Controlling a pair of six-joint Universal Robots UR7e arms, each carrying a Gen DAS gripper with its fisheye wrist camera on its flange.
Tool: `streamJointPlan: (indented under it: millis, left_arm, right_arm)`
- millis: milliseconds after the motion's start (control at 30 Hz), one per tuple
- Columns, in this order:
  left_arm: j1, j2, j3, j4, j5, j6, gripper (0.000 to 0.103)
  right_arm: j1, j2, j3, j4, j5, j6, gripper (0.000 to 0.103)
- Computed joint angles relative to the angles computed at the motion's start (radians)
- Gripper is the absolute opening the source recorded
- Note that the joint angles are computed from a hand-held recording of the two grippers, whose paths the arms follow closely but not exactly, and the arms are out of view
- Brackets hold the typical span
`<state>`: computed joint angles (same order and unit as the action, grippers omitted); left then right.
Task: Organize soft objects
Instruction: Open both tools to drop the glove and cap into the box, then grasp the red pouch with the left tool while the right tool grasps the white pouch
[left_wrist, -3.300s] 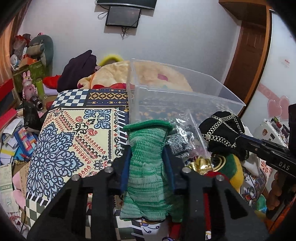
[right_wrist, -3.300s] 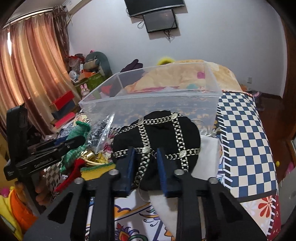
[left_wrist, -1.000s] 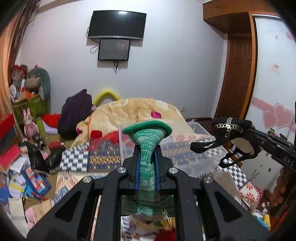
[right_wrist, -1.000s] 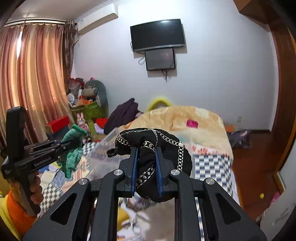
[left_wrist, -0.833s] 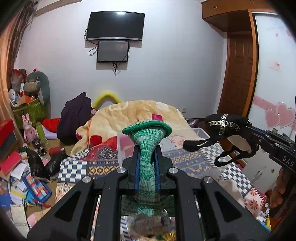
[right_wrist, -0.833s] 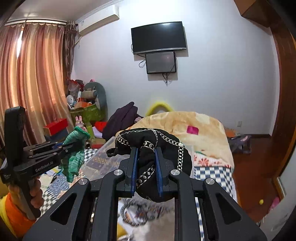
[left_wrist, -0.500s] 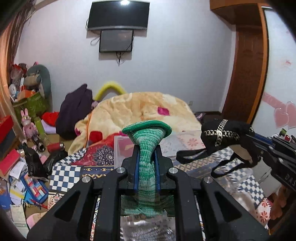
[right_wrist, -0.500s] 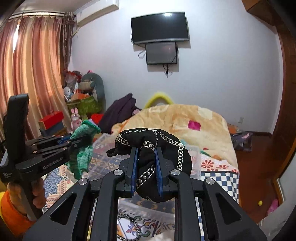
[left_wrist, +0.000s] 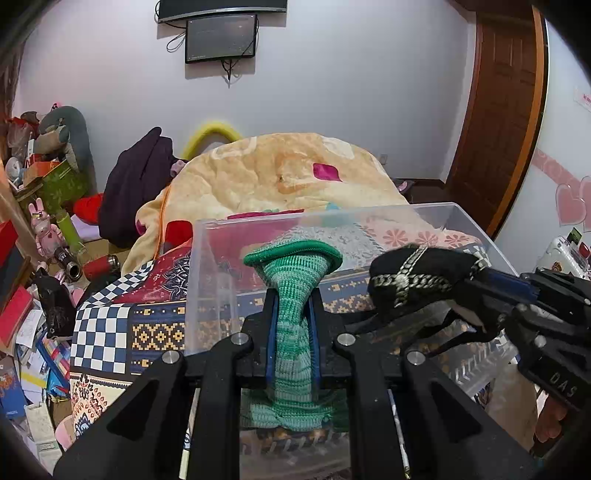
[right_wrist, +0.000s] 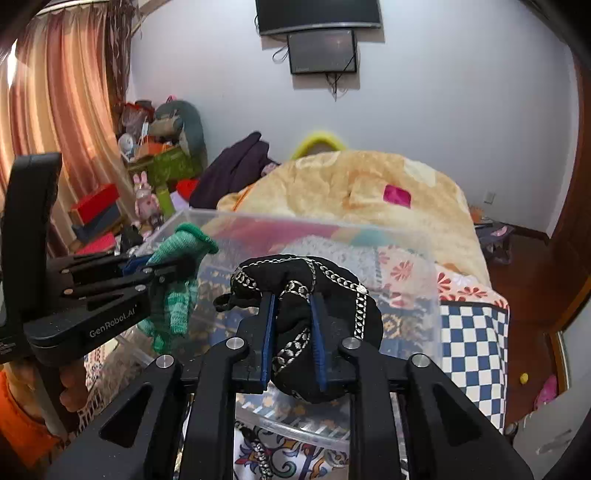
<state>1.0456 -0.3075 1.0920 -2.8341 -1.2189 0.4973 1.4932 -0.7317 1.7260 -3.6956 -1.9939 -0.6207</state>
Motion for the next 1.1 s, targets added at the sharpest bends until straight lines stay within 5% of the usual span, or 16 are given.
streamJointPlan:
  millis: [200,367,800,1100]
  left_arm:
    - [0.001,-0.025,0.031,0.004,-0.021,-0.010,0.030]
    - [-0.003,-0.066,0.095,-0.049,-0.050,0.002,0.040]
    - [-0.022,-0.250,0.403,-0.325,-0.132,0.067,0.098]
    - [-0.009,-0.324,0.546,-0.318,-0.139,0.069,0.100]
  right_arm:
    - [0.017,0.005,-0.013,0.005,-0.047,-0.021,0.030]
    - [0.018,-0.018,0.024,-0.046,-0.021,-0.023,0.054]
    - [0.042,-0.068,0.193,-0.332,0.027,-0.063,0.101]
    - [0.032,-0.037,0.254,-0.435,-0.016,-0.090,0.103]
